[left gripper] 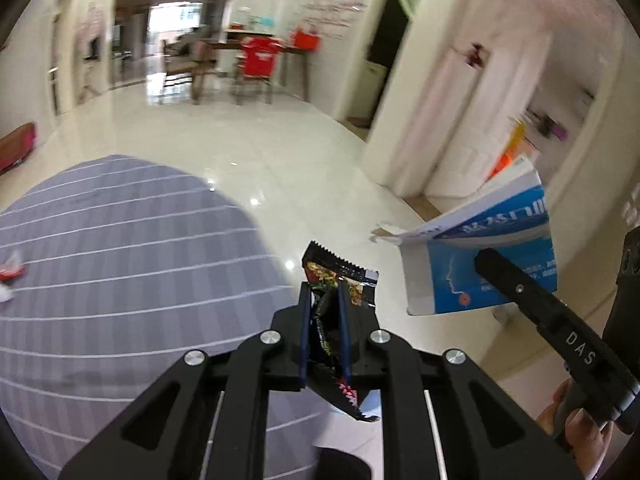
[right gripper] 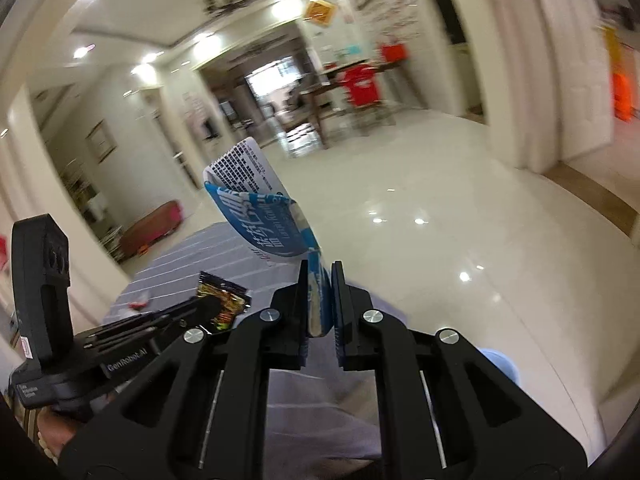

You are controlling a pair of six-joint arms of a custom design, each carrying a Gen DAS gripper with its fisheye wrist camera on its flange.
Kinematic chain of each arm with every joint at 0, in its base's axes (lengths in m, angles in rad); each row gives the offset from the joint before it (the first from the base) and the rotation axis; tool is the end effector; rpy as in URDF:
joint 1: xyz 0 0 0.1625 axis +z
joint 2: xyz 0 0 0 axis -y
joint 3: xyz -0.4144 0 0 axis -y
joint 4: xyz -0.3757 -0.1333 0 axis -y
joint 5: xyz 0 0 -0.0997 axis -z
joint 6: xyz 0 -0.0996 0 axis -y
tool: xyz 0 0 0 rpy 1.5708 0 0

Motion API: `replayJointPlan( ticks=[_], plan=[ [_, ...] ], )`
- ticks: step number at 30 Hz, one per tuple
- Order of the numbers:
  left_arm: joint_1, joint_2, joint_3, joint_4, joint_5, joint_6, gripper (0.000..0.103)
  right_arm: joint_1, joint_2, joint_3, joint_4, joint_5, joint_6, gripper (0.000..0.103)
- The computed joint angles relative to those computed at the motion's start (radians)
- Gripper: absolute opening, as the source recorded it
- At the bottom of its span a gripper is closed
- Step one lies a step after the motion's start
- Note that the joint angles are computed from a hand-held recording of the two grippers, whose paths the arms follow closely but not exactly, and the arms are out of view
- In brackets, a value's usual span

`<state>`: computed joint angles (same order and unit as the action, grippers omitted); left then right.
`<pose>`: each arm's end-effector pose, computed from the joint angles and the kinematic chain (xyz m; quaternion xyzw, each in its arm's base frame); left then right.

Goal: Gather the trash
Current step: 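Carry the dark wrapper and blue tissue box to the bucket with both tools, then release the tissue box with the right tool while the left tool drops the dark wrapper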

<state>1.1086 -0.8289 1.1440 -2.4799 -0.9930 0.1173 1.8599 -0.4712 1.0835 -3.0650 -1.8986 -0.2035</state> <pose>-0.1738 -0.7698 0.3382 0.1820 0.9022 -0.3231 0.2202 0.3288 -0.7503 0.1517 0.1500 -0.8823 0.4270 0.1294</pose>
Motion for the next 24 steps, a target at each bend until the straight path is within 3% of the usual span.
replayJointPlan(
  ticks=[8,16,17,18,19,20,24],
  plan=[
    [-0.012,0.183,-0.129,0.081,-0.060,0.036,0.012,-0.112,-0.123,0.213,-0.086,-0.068,0.052,0.010],
    [-0.001,0.316,-0.249,0.144,-0.063,0.058,0.012,-0.168,-0.115,0.204,-0.078,-0.067,0.068,0.013],
    [0.002,0.329,-0.265,0.158,-0.062,0.054,0.012,-0.174,-0.106,0.189,-0.061,-0.063,0.074,0.023],
    [0.003,0.340,-0.281,0.171,-0.062,0.050,0.012,-0.168,-0.076,0.132,-0.022,-0.049,0.084,0.045],
    [0.006,0.352,-0.295,0.185,-0.059,0.047,0.012,-0.175,-0.066,0.117,-0.012,-0.056,0.094,0.058],
    [0.007,0.362,-0.305,0.192,-0.057,0.045,0.012,-0.179,-0.065,0.121,-0.016,-0.059,0.094,0.064],
    [0.015,0.363,-0.293,0.203,-0.051,0.044,0.012,-0.203,-0.079,0.154,-0.010,-0.048,0.120,0.064]
  ],
)
